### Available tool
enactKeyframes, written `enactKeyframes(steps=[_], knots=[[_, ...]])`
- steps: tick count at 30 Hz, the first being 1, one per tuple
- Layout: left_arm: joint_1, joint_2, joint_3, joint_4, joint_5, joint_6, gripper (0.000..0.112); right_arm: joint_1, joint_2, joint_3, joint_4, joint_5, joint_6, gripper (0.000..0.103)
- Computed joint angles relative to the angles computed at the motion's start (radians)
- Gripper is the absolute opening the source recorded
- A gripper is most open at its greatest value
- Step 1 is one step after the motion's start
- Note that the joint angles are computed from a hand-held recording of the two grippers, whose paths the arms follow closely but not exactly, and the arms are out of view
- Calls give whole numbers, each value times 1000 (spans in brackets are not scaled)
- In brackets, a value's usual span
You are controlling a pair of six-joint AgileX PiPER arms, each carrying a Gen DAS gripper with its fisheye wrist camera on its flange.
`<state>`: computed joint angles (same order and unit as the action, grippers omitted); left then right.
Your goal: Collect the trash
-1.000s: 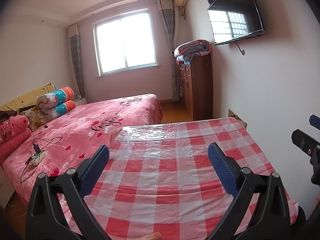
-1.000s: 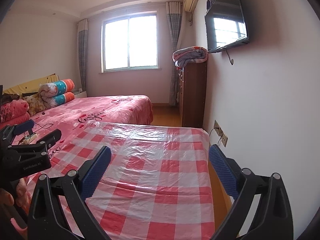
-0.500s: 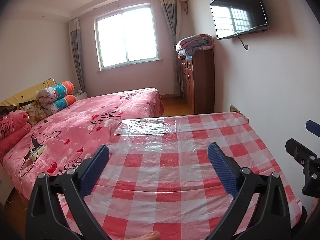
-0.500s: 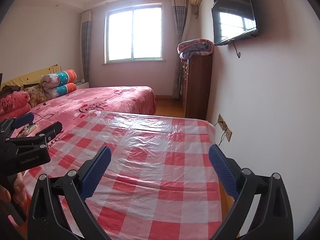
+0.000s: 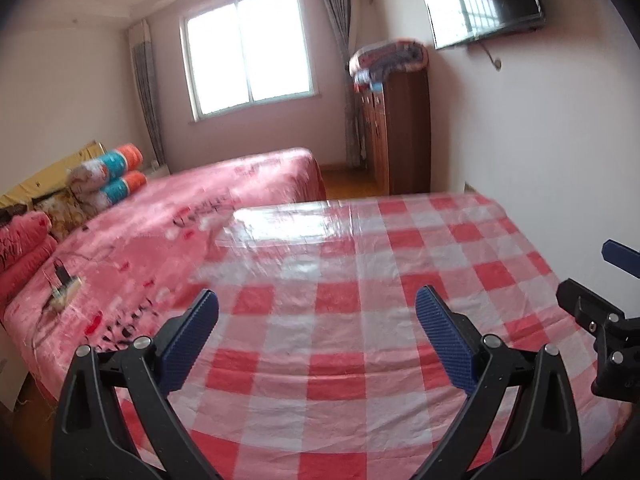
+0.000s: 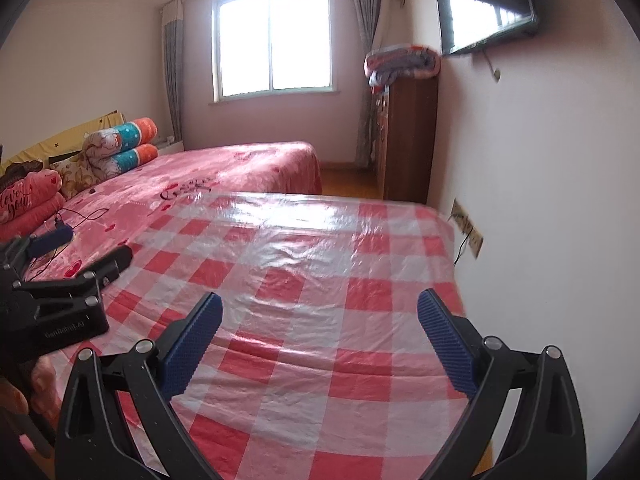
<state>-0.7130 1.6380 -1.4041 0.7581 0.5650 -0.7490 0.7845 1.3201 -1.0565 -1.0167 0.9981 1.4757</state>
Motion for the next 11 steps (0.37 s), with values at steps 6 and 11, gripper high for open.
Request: enactKeyframes(steps=[6, 11], knots=[[33, 216, -178, -205, 121, 170, 99, -219, 112, 4, 189, -211, -122, 97], [71, 391, -370, -338, 233, 245, 99, -348, 246, -48, 349, -264, -249, 97]])
